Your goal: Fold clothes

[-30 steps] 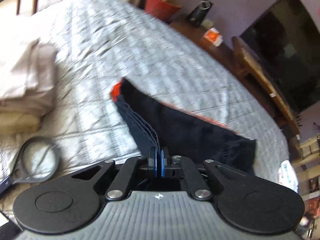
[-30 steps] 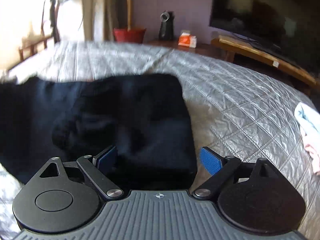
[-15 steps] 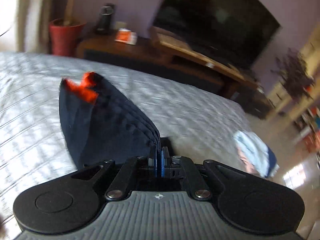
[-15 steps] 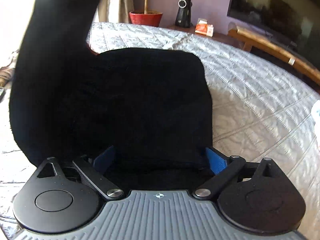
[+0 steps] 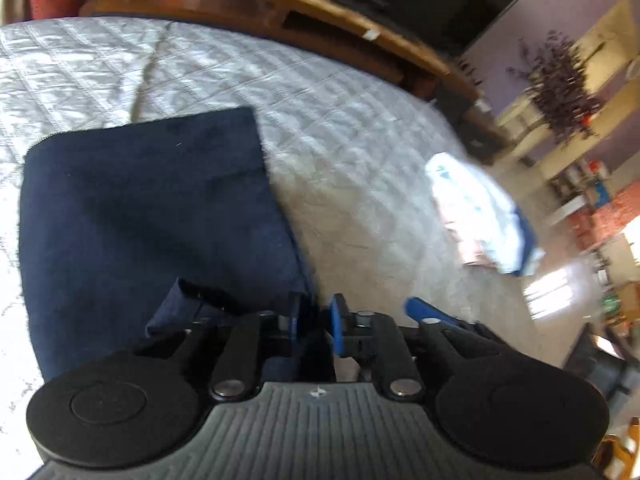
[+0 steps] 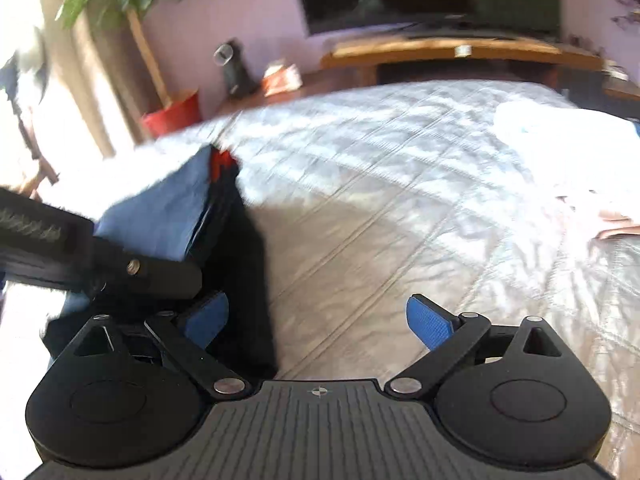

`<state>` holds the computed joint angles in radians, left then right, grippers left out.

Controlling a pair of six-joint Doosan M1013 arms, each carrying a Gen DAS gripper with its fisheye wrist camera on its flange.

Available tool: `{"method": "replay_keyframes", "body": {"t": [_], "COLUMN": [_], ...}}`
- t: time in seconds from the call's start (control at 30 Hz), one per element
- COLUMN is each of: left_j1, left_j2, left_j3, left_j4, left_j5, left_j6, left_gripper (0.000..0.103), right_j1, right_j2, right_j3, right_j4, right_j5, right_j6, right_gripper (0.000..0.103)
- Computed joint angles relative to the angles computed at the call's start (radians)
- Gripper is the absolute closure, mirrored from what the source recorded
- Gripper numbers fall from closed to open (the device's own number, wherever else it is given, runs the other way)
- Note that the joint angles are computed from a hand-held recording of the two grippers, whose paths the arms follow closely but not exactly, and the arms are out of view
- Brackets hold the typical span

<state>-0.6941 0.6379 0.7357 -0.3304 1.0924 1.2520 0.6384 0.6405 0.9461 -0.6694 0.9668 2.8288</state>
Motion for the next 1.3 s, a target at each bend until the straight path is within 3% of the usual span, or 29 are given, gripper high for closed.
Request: {"method": "replay_keyframes", "body": {"t": [0.03,0.2,0.3,0.37,0.4,0.47,0.5,0.6,0.67,0.7,0.77,0.87,0.97,1.03,1.1,1.27,1.3], "left_j1": [0.003,0.02,0.031,0.052,0.055,0.052,0.053,0.057,0.059,0.059,0.055,0.019,0.01,0.0,-0.007,0.023,0.028], "left_j2": [-0.008,-0.006,-0.021,-0.058,-0.071,-0.091,-0.093,-0.11,-0.113,-0.099,-0.058,-0.019,-0.044,-0.045,-0.033,0.005,-0.004], "left_j3": [0.016,0.056,0.084,0.165,0.185,0.216,0.224,0.255,0.246,0.22,0.166,0.125,0.173,0.178,0.157,0.11,0.134], "left_j4": [-0.026,-0.077,0.001,-0.069,-0.043,0.052,0.069,0.157,0.191,0.177,0.127,0.214,0.224,0.326,0.409,0.307,0.296], "left_j5": [-0.032,-0.152,-0.143,-0.233,-0.255,-0.306,-0.329,-0.373,-0.316,-0.261,-0.164,-0.082,-0.201,-0.24,-0.216,-0.057,-0.087], "left_j6": [0.018,0.024,-0.071,-0.092,-0.115,-0.157,-0.168,-0.237,-0.17,-0.121,-0.029,0.018,0.02,-0.023,-0.025,-0.059,-0.068], "left_gripper": [0.066,0.053,0.059,0.059,0.059,0.059,0.058,0.057,0.054,0.054,0.054,0.058,0.056,0.049,0.047,0.046,0.043], "right_j1": [0.003,0.0,-0.028,-0.03,-0.036,-0.06,-0.067,-0.054,-0.062,-0.068,-0.073,-0.08,-0.087,-0.091,-0.099,-0.157,-0.171], "right_j2": [-0.002,-0.032,-0.059,-0.06,-0.071,-0.104,-0.108,-0.097,-0.103,-0.103,-0.086,-0.078,-0.071,-0.068,-0.071,-0.06,-0.052], "right_j3": [0.003,0.062,0.113,0.112,0.134,0.209,0.221,0.194,0.218,0.223,0.19,0.183,0.17,0.162,0.168,0.162,0.152], "right_j4": [-0.032,-0.133,-0.03,-0.042,-0.031,0.023,0.059,-0.018,-0.028,0.02,0.163,0.27,0.407,0.486,0.574,1.028,1.136], "right_j5": [0.002,-0.074,-0.201,-0.162,-0.206,-0.399,-0.444,-0.378,-0.442,-0.469,-0.447,-0.477,-0.474,-0.465,-0.48,-0.488,-0.469], "right_j6": [0.035,0.232,0.257,0.27,0.304,0.401,0.399,0.411,0.477,0.455,0.301,0.188,0.049,-0.048,-0.147,-0.611,-0.725], "right_gripper": [0.005,0.005,0.005,0.005,0.005,0.005,0.005,0.005,0.002,0.001,0.001,0.001,0.001,0.0,0.0,0.0,0.0]}}
